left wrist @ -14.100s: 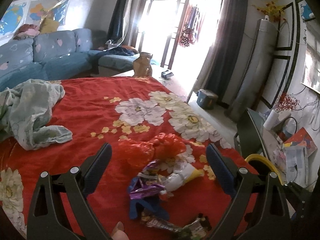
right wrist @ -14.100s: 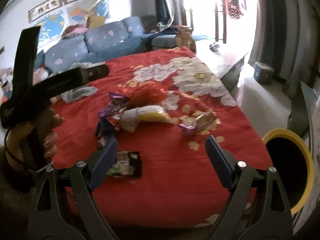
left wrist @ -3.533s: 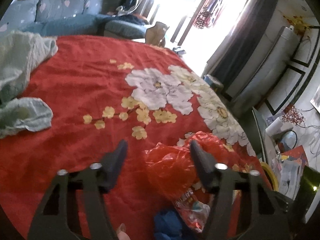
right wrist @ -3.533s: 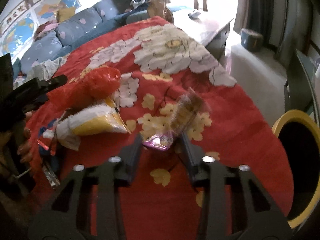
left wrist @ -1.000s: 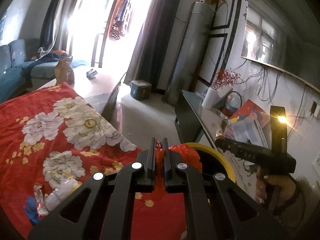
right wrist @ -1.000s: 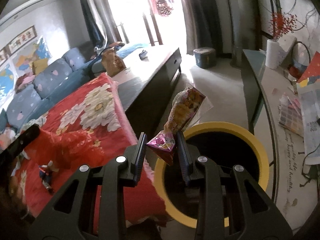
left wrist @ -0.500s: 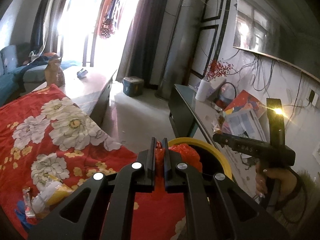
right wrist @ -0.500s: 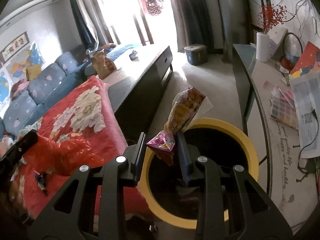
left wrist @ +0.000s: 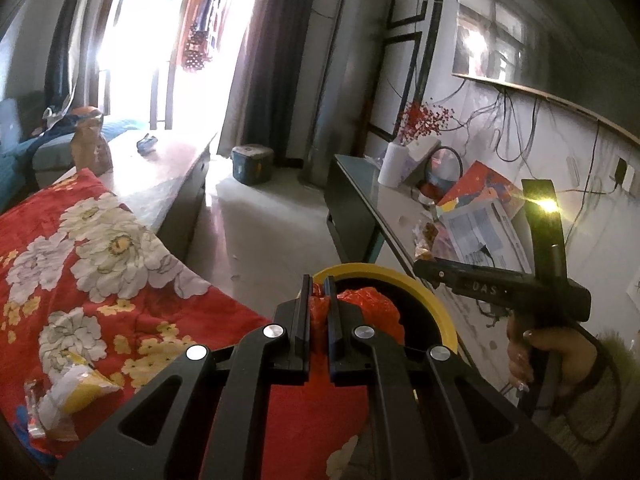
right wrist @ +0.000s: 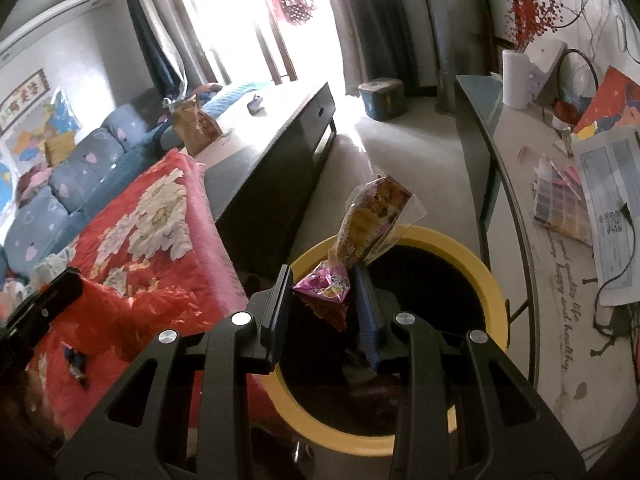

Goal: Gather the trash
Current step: 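Carry the red bag and pink wrapper in both tools over the bin, then open both tools to drop the red bag and pink wrapper into the bin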

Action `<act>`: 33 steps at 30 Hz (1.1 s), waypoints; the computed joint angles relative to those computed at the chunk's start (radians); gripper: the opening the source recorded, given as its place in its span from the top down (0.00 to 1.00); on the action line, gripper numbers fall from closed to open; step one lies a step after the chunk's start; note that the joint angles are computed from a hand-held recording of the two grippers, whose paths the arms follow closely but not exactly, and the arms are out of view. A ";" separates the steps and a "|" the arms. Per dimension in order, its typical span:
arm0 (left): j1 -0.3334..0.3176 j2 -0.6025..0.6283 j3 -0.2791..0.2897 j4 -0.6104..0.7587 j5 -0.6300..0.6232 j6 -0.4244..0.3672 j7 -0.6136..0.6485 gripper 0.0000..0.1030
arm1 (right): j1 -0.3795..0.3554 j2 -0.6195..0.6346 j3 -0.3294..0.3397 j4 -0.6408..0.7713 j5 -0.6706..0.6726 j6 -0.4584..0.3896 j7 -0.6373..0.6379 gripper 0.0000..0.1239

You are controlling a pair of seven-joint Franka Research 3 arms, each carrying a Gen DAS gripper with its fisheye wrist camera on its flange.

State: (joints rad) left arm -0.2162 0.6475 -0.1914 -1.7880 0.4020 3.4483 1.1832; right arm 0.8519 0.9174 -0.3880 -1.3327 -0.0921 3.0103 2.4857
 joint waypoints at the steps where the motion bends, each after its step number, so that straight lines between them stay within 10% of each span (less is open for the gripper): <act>1: -0.003 0.004 0.000 0.006 0.000 -0.004 0.001 0.95 | -0.004 0.000 0.004 -0.001 0.002 0.000 -0.002 0.80; 27: -0.005 0.196 -0.107 0.249 0.007 -0.184 0.092 0.94 | -0.069 -0.003 0.079 -0.016 0.028 -0.038 -0.048 0.76; 33: 0.005 0.231 -0.134 0.285 -0.022 -0.201 0.119 0.49 | -0.045 -0.011 0.038 -0.048 0.028 -0.028 0.006 0.59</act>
State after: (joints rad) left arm -0.2108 0.8786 -0.3250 -1.5031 0.3800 3.2469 1.3020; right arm 0.8066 0.9068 -0.3495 -1.3805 -0.0640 2.9823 2.4919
